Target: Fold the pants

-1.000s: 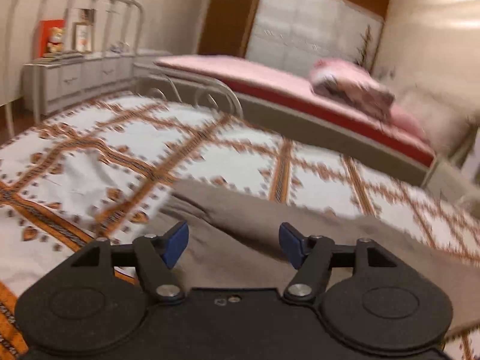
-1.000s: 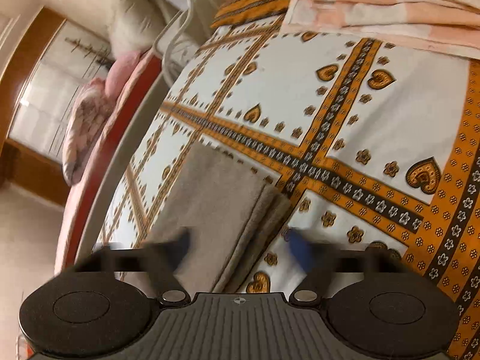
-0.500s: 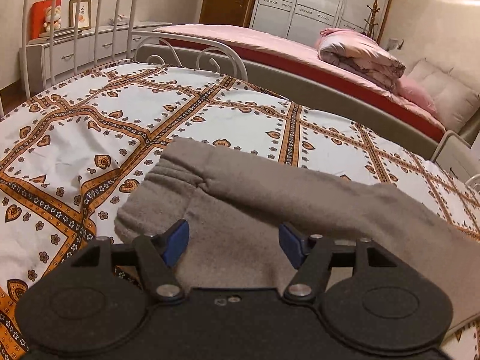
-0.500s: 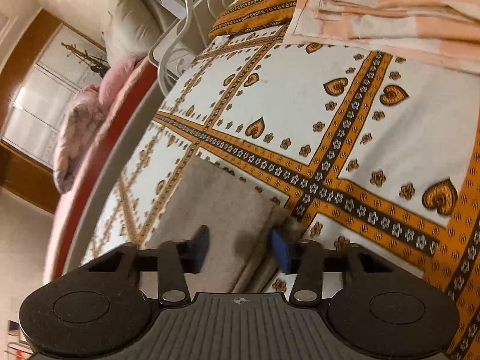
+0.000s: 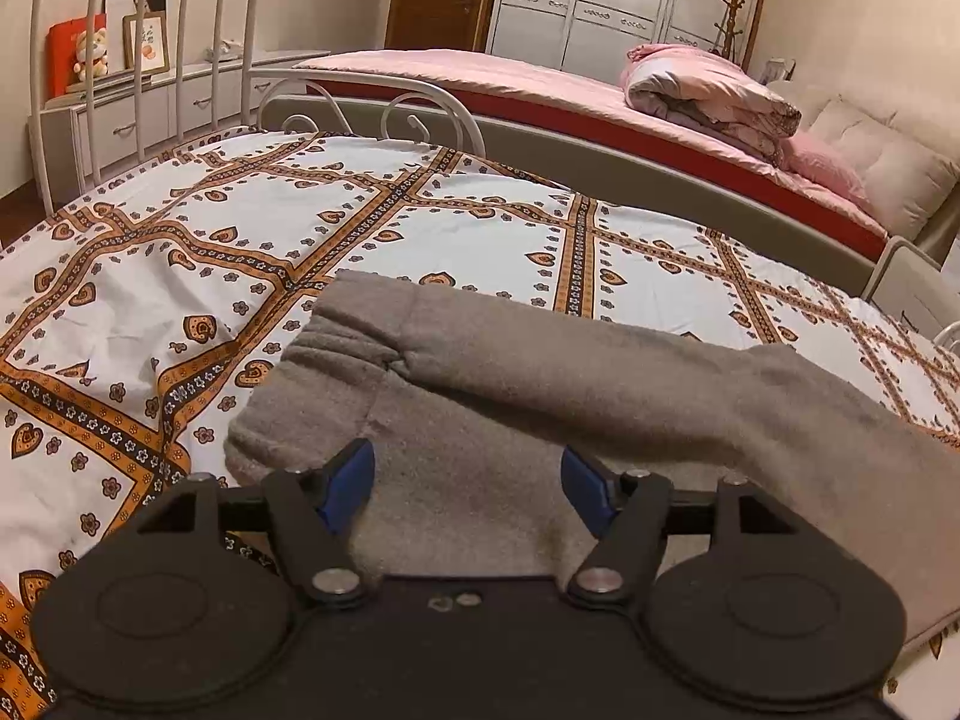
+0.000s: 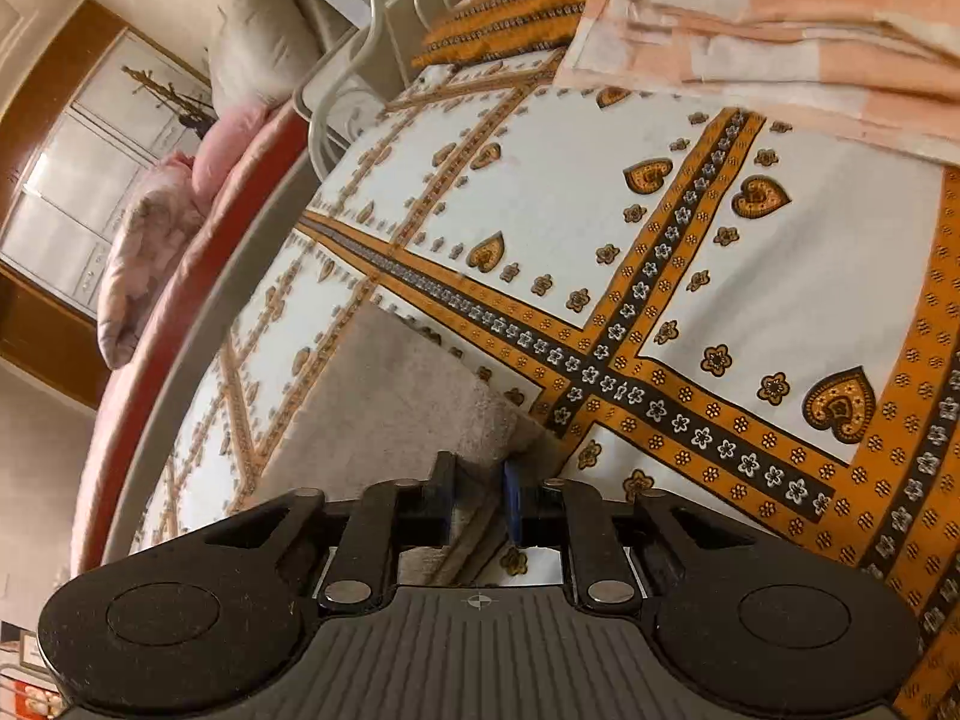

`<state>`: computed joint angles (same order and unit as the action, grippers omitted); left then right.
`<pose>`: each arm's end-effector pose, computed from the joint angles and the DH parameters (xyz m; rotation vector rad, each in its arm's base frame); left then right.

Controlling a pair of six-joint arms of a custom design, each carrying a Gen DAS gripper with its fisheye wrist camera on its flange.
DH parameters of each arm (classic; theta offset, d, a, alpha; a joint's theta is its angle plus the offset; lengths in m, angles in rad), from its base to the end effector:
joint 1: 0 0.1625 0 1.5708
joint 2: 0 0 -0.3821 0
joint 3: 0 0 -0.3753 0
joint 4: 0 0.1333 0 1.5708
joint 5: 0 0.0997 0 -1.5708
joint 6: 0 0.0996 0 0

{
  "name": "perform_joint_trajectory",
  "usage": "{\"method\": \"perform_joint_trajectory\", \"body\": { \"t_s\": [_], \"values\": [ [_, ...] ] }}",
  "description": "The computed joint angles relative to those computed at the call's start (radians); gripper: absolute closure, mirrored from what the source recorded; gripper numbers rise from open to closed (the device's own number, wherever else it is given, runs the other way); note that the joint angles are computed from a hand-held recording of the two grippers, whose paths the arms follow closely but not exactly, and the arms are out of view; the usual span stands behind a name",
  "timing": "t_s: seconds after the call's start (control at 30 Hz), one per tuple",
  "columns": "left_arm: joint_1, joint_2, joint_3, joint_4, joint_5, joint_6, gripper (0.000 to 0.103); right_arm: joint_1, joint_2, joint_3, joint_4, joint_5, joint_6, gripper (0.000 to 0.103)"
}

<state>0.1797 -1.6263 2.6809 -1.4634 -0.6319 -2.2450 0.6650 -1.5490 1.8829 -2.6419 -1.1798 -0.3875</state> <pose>-0.1091 -0.2370 0.1027 -0.2110 1.9934 -1.2410 -0.2867 -0.4424 0.4204 -0.5025 -2.7180 1.1784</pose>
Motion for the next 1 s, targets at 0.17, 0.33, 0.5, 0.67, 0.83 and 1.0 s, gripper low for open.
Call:
{"method": "perform_joint_trajectory", "body": {
  "t_s": [0.17,0.33,0.5,0.67,0.83,1.0],
  "values": [
    [-0.016,-0.015,0.011,-0.001,-0.008,0.024,0.041,-0.041,-0.056,0.033,0.004,0.098,0.053,0.082],
    [-0.004,0.008,0.003,-0.011,-0.002,0.028,0.039,-0.033,-0.045,0.002,0.098,0.057,0.047,0.052],
    [0.036,0.096,-0.047,-0.016,0.006,0.076,0.035,0.023,-0.038,0.020,0.007,-0.053,0.007,0.079],
    [-0.034,0.106,-0.080,0.179,0.026,-0.114,0.026,-0.026,-0.051,-0.008,0.134,0.051,0.047,0.073],
    [0.087,0.141,-0.104,0.045,0.004,0.061,0.024,-0.014,-0.011,-0.043,0.180,0.035,0.028,0.045],
    [0.081,0.150,-0.101,0.042,0.002,0.055,0.020,-0.032,0.014,-0.060,0.169,0.094,0.074,0.045]
  ]
}}
